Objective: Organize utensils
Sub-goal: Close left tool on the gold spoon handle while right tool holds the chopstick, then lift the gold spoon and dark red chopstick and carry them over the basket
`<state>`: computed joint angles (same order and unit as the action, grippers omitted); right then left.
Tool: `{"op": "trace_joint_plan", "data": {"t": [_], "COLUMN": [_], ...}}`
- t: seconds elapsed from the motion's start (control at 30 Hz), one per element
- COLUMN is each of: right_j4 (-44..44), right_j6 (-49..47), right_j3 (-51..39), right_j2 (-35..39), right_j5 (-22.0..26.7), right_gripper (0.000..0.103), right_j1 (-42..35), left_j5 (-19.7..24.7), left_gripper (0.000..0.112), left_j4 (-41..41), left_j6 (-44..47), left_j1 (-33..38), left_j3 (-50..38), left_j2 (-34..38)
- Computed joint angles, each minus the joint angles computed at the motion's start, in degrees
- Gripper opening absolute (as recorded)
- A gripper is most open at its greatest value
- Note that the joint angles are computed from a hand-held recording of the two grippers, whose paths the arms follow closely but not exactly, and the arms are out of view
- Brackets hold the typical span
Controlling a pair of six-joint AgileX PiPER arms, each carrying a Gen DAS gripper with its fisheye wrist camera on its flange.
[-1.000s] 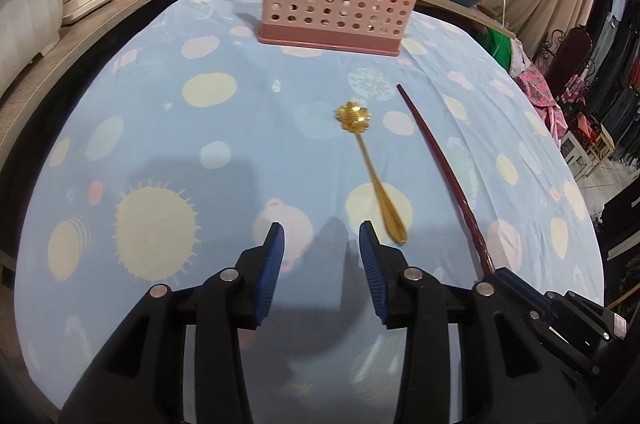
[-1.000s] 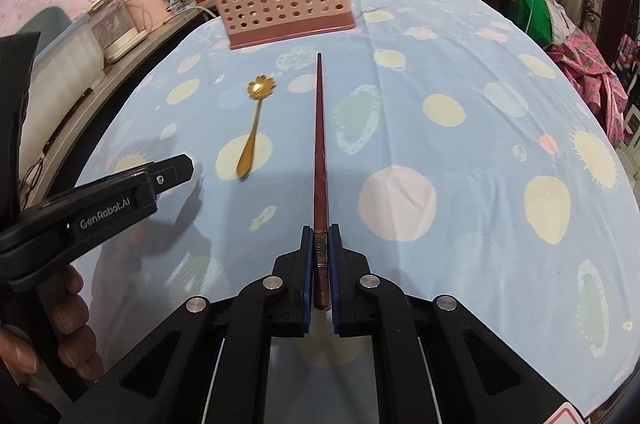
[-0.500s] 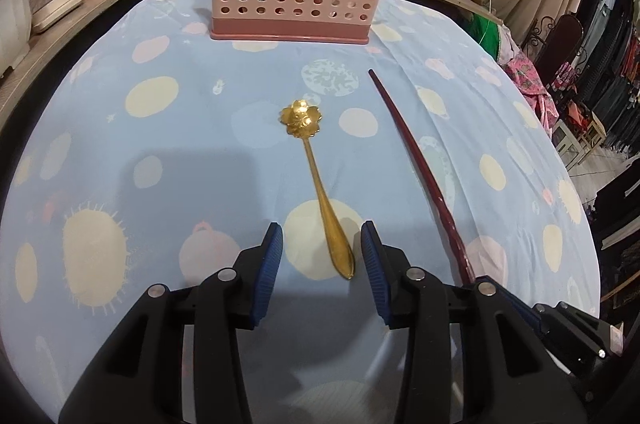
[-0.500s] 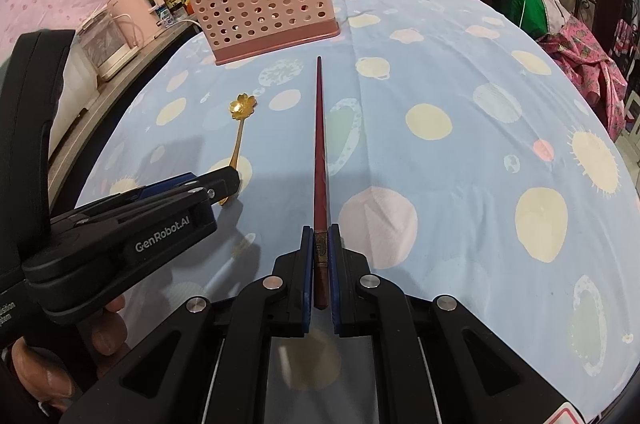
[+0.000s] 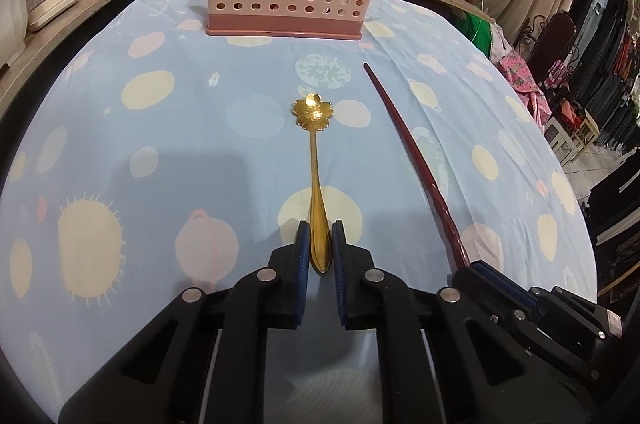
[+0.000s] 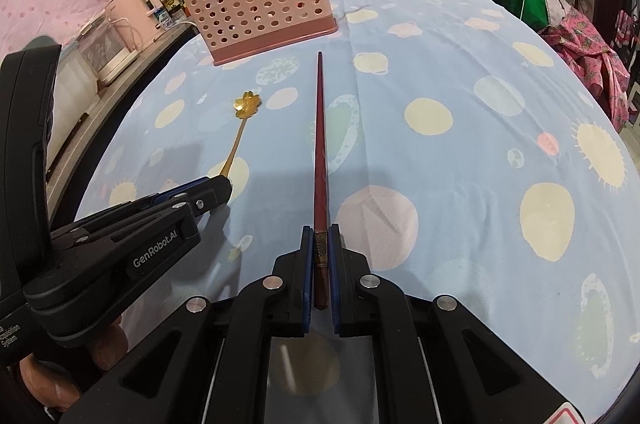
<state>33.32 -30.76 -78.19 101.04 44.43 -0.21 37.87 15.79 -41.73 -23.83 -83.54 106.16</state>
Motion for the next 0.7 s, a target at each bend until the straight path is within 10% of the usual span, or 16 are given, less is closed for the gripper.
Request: {"op": "trace_joint_plan", "data": {"t": [0.7], "right_j4": [4.3], "right_j6": [-1.8], "right_j3": [-4.0], "right_j2": [-3.0], "right_j5": [2.9], "right_gripper": [0.007], "right_j1": [-2.5], "left_j5": [1.9], "left_gripper": [0.003], "left_j4": [4.3], "left_j6": [-2.9], "left_j1": [1.1], "left_j3": [-1.2], "left_j2": [-7.3]}}
